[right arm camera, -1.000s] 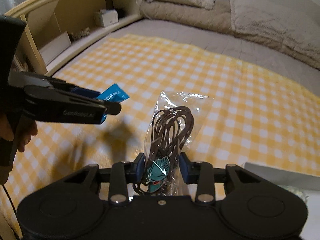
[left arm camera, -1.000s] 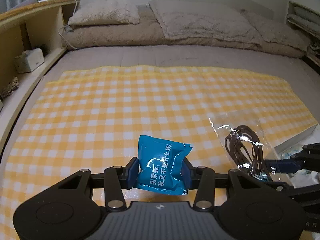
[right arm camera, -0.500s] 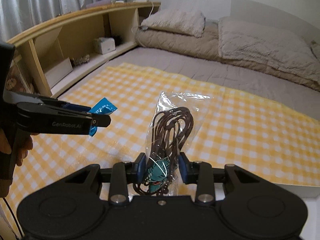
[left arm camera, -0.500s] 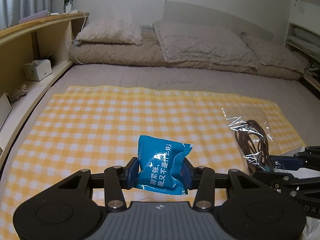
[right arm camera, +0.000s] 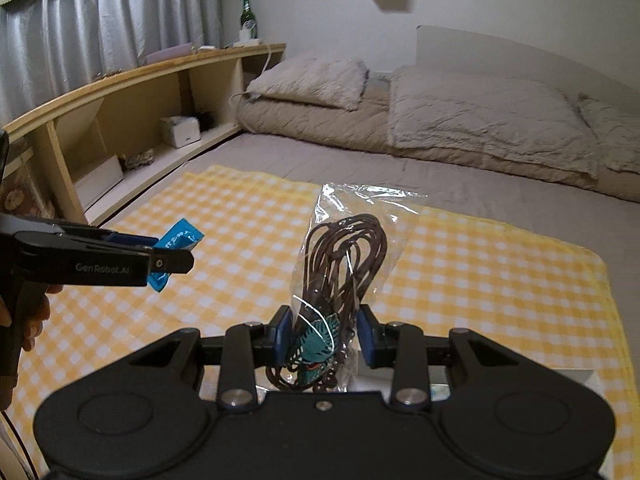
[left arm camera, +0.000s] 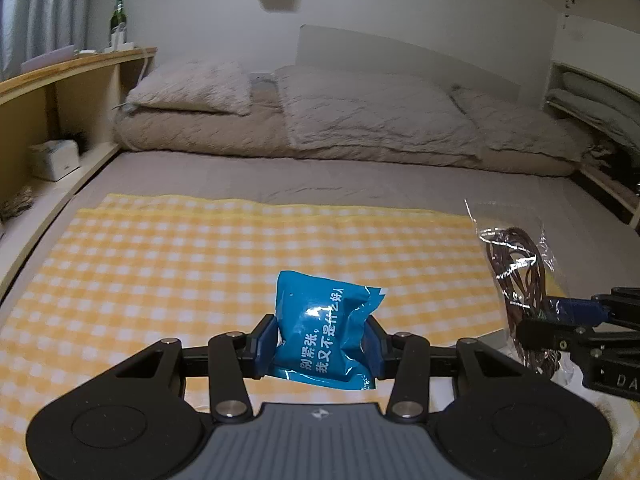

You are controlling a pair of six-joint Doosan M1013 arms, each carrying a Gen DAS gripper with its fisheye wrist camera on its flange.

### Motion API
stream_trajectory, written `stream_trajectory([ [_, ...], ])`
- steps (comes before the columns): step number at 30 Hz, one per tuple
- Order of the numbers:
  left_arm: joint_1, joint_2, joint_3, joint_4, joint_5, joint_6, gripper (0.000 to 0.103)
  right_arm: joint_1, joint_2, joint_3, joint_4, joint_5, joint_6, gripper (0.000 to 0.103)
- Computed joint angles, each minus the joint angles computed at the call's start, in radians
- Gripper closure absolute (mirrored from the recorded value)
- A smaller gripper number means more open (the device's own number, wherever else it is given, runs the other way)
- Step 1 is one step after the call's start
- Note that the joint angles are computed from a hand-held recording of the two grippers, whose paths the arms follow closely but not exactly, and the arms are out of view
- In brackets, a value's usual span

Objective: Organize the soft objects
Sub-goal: 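Carry the blue packet to the box with the left tool while the right tool carries the cord bag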

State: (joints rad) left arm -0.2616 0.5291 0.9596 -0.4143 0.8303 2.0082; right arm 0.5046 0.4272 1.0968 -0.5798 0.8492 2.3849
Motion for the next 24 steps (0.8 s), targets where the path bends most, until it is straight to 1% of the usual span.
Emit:
stream_trajectory([
  [8, -0.032, -0.007, 0.02, -0.069, -0.002, 0.054, 0.057, -0.009, -0.078, 0.101, -0.132, -0.013, 0.141, 0.067],
  [14, -0.049, -0.005, 0.022, -0.14, 0.018, 0.091, 0.057, -0.018, -0.12, 0.16, -0.202, 0.012, 0.211, 0.067],
  [19, -0.065, -0.003, 0.013, -0.198, 0.037, 0.139, 0.057, -0.028, -0.144, 0.194, -0.239, 0.035, 0.236, 0.067],
  [24, -0.085, 0.006, -0.003, -0.244, 0.059, 0.176, 0.057, -0.041, -0.164, 0.225, -0.256, 0.06, 0.23, 0.067],
])
